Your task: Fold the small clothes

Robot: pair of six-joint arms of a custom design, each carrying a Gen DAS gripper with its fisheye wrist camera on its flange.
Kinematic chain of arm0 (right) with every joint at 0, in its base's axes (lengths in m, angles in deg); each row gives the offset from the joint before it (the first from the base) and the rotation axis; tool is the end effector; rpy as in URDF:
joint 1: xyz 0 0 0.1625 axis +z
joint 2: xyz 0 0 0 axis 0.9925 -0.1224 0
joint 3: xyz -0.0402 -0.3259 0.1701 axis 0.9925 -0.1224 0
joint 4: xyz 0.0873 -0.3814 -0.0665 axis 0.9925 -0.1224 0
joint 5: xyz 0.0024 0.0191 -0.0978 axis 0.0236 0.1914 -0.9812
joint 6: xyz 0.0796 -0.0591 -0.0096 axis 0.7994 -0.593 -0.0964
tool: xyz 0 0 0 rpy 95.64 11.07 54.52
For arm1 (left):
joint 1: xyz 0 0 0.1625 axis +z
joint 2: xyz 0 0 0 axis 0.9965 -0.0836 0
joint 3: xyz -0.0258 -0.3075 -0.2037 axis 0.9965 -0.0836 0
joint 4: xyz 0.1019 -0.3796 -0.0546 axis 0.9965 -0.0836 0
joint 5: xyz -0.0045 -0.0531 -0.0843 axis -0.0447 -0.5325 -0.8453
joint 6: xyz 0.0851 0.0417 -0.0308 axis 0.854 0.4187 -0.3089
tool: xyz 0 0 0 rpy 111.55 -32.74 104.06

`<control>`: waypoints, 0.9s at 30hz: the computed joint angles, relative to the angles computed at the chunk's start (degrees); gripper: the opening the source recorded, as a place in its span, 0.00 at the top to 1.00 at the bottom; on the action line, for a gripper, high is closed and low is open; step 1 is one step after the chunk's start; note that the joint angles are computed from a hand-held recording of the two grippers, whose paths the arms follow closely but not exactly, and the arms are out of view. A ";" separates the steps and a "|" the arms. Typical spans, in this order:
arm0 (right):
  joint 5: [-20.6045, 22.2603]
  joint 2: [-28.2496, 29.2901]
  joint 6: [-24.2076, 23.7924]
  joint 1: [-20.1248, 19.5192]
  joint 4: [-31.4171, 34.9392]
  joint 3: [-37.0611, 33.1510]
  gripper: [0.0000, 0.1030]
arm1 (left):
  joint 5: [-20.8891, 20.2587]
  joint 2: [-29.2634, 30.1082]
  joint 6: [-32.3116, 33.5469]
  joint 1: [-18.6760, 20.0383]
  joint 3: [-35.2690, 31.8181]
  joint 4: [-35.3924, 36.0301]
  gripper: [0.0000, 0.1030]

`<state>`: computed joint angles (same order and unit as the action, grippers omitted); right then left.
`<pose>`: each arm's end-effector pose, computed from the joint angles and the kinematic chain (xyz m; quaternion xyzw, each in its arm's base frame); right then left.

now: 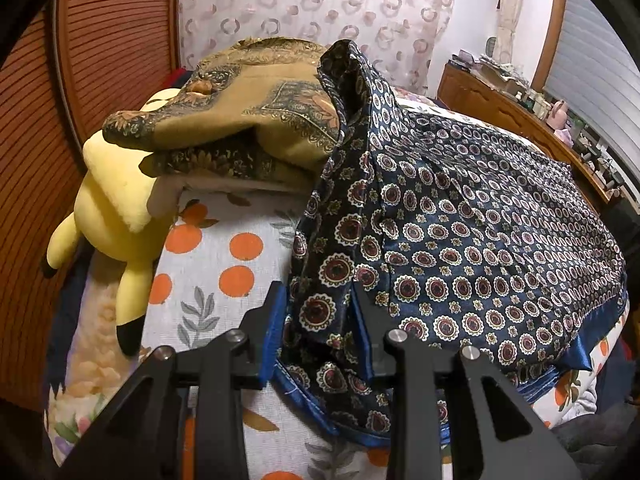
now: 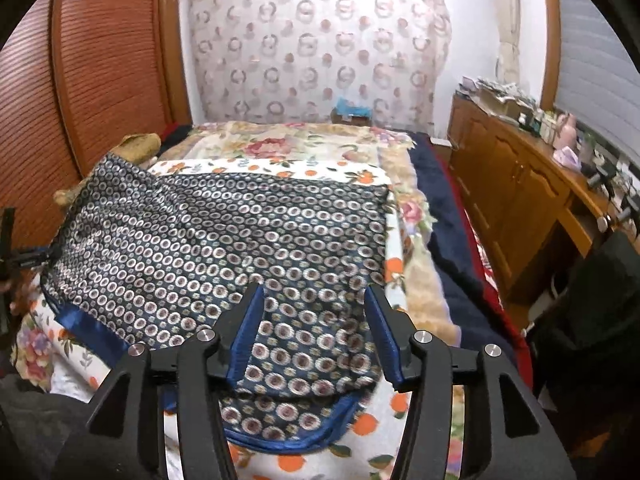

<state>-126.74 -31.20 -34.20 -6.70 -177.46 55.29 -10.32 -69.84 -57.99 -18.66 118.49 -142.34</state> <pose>-0.0338 -0.6513 0.2855 0.2915 -0.8479 0.3331 0.2916 -0.0620 -0.6527 0.0693 0.0953 0.8832 -0.3428 0.3055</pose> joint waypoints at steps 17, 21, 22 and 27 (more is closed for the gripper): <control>-1.25 15.38 -5.17 5.22 5.20 -5.85 0.42 | 0.99 0.68 1.50 -0.19 0.38 -3.17 0.70; -2.89 17.66 -5.48 6.07 5.07 -6.83 0.42 | 0.51 0.31 0.80 -0.03 0.35 -2.36 0.70; -3.37 18.20 -5.49 6.28 5.03 -7.11 0.42 | 0.54 0.31 0.36 -0.02 0.02 -1.81 0.70; -4.57 19.51 -5.61 6.48 5.74 -7.96 0.41 | -0.52 0.18 -0.53 0.84 -1.73 -0.26 0.70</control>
<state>-131.31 -11.69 -39.81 -0.22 -171.72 47.33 -10.84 -69.66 -58.52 -17.82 116.77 -142.60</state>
